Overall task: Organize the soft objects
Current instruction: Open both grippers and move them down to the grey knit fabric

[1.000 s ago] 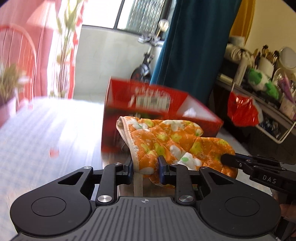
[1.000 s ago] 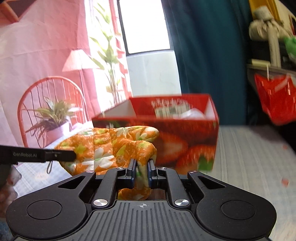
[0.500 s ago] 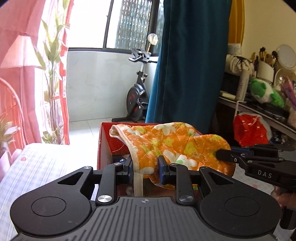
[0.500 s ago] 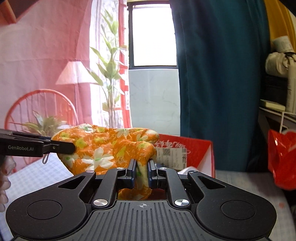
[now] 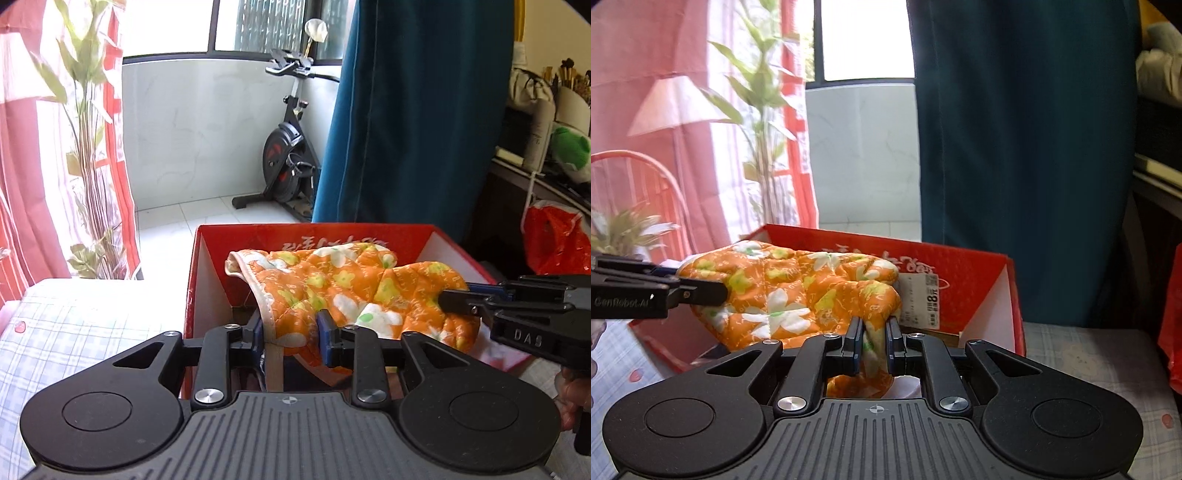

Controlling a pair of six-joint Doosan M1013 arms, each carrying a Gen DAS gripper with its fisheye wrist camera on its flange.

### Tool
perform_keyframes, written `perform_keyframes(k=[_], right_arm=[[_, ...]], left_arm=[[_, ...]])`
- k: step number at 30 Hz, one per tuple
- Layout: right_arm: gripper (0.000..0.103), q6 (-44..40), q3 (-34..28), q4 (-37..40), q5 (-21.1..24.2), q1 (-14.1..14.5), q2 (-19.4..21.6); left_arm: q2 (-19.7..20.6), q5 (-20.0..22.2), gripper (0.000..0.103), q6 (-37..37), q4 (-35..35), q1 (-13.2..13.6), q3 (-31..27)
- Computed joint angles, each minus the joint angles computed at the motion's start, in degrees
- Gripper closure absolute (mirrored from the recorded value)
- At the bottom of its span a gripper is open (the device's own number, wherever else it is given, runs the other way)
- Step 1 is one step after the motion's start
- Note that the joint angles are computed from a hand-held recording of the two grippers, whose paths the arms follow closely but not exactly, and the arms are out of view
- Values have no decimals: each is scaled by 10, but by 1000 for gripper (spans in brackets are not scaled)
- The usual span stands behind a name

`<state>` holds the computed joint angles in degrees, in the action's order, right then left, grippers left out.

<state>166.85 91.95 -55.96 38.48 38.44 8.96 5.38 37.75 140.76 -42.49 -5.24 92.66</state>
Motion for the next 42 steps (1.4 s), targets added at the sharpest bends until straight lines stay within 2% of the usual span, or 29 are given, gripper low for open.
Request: perform_keyframes(k=[3,4,6,8,10,12,14,16,17,19,23,31,37,42], right_arm=[[91,-10,-14,28,10,-8,12],[89,-21,-19,39,15,-10,17],[82,-44,-30,45,37,-9,26],[74,-30,-30,25,47,-5,27],[55,-5,-24,5,50,-2,24],[40,26,-14,-20,46,4,17],[30,44,-5,-45,48,11,10],[19,57,3,-63,52,20,4],[10,67,8,-71,52,24,-2],[2,99,20,-97,53,35,-12],[1,151,40,-128,69,63,-31],[0,201,82,-157,94,129,-62],[0,226,111,-114,130,187,-79],[0,177,114,-5,158,213,-75]], left_arm=[[4,-8,64,-2,7,-2,-1],[3,-11,60,-3,10,-3,1],[-2,-17,53,-1,12,-4,7],[-4,-17,47,7,8,-1,8],[-10,-21,42,5,11,1,11],[-17,-24,33,2,5,3,15],[-26,-28,18,8,-7,7,23],[-37,-27,11,24,-24,12,31],[-43,-24,7,31,-31,15,36],[-56,-14,5,39,-44,23,47],[-85,9,0,35,-43,40,68],[-143,52,0,30,-22,74,126],[-183,91,0,38,8,96,173],[-198,102,0,6,57,96,202]])
